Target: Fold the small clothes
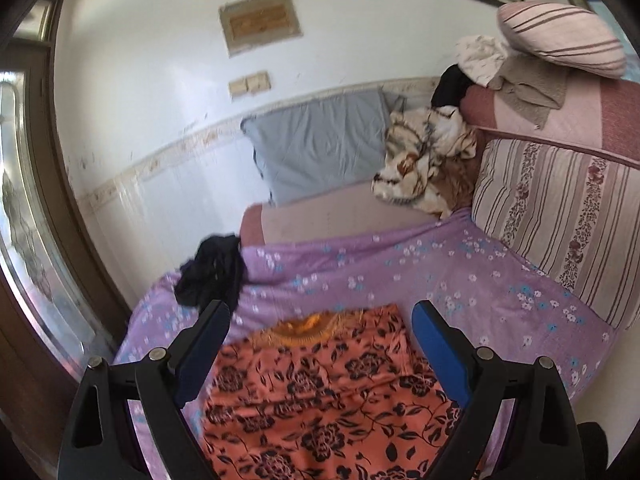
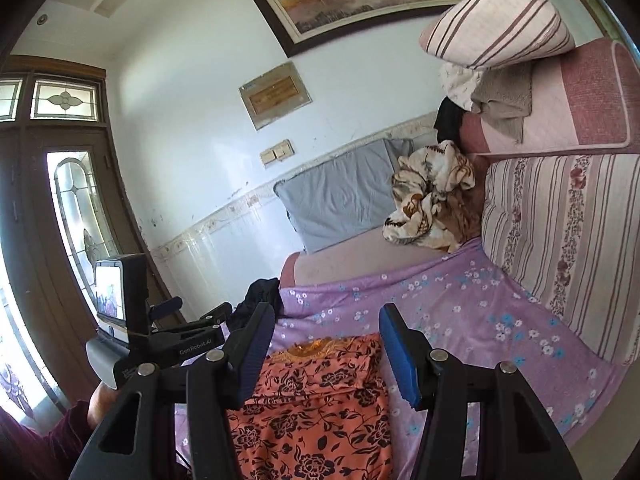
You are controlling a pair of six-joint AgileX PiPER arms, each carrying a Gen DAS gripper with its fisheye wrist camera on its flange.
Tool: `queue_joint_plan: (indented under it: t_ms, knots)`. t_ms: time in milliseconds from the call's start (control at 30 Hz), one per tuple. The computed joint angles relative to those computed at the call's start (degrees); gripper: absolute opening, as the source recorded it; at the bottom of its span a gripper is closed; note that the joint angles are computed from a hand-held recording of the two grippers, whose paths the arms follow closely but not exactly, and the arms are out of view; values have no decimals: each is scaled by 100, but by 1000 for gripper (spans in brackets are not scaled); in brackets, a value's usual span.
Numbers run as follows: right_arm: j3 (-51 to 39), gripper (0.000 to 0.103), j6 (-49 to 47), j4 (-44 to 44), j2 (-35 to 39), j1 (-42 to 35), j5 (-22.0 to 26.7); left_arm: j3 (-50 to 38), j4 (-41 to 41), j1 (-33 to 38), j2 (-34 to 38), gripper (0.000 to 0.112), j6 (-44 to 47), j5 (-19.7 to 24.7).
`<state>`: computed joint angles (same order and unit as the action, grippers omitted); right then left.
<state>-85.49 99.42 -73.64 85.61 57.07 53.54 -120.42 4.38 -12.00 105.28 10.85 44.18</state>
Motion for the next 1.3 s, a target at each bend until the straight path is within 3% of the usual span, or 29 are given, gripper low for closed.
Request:
queue_joint_plan:
  t_ms: [100, 300, 500, 767, 967, 1100, 1300]
  knots:
    - [42, 59, 78, 3, 53, -70, -161, -295, 240, -25, 246, 93, -269, 259]
    - [513, 59, 350, 56, -76, -451, -899, -305, 1070, -237, 411, 93, -999, 310]
    - [1136, 59, 832, -242, -372, -706, -1453, -1027, 1153, -511, 828, 93, -1270, 878]
    - [1517, 59, 1172, -205, -484, -1168, -2112, -335, 1237, -676, 620, 93, -1161, 537]
    - [907, 59, 410, 514, 75, -1174, -2251, -550, 1012, -264, 813, 93, -1153, 769]
    - [378, 59, -191, 815, 478, -969, -2080, -312, 671, 94, 691, 93, -955, 514]
    - [31, 59, -623, 1235, 981, -1095, -2032, 1035, 428, 896, 188, 93, -655, -557]
